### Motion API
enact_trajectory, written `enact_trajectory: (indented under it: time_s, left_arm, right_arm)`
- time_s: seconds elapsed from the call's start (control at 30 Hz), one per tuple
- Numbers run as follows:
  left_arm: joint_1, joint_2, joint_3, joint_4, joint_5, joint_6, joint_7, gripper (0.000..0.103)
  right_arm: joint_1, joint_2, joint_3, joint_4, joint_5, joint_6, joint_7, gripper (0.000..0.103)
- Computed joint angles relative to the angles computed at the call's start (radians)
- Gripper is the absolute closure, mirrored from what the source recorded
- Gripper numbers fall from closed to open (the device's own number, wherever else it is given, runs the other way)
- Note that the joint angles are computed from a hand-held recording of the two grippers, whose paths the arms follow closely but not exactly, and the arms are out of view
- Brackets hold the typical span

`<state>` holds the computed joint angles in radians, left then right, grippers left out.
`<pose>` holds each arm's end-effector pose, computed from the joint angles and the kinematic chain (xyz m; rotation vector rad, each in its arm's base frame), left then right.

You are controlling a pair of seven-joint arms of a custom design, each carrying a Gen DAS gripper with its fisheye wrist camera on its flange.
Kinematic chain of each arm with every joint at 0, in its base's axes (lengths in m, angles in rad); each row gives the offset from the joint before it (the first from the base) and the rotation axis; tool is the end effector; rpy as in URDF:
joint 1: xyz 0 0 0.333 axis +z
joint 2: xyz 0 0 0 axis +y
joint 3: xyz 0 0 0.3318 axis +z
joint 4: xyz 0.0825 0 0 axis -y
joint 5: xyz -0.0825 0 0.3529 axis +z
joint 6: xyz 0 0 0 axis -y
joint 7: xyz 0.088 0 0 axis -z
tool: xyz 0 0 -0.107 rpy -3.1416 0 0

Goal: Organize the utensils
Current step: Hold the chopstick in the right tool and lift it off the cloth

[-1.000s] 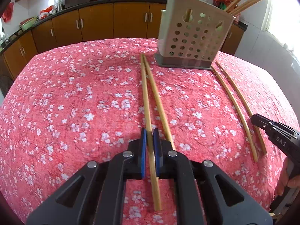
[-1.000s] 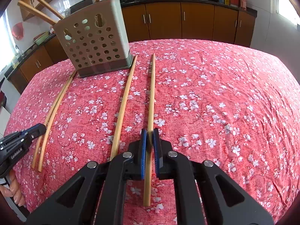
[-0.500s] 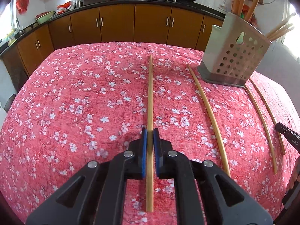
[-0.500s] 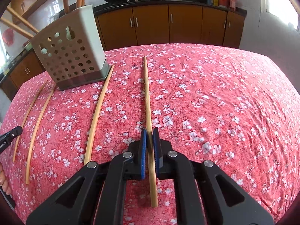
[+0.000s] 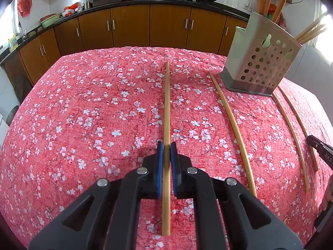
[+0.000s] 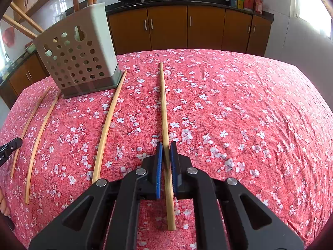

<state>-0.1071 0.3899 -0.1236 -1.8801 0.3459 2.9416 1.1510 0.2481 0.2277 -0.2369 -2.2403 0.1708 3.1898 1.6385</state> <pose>0.6383 -0.1624 0.4153 -1.7596 1.9459 -0.7370 0.5754 -0.0027 0.3945 -1.5945 1.9584 -0.6487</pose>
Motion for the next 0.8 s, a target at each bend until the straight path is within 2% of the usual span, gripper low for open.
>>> enact_trajectory:
  time_s: [0.8]
  left_arm:
    - [0.012, -0.004, -0.011, -0.008, -0.022, 0.006, 0.017, 0.093]
  right_arm:
    - [-0.007, -0.005, 0.002, -0.002, -0.005, -0.004, -0.001, 0.094]
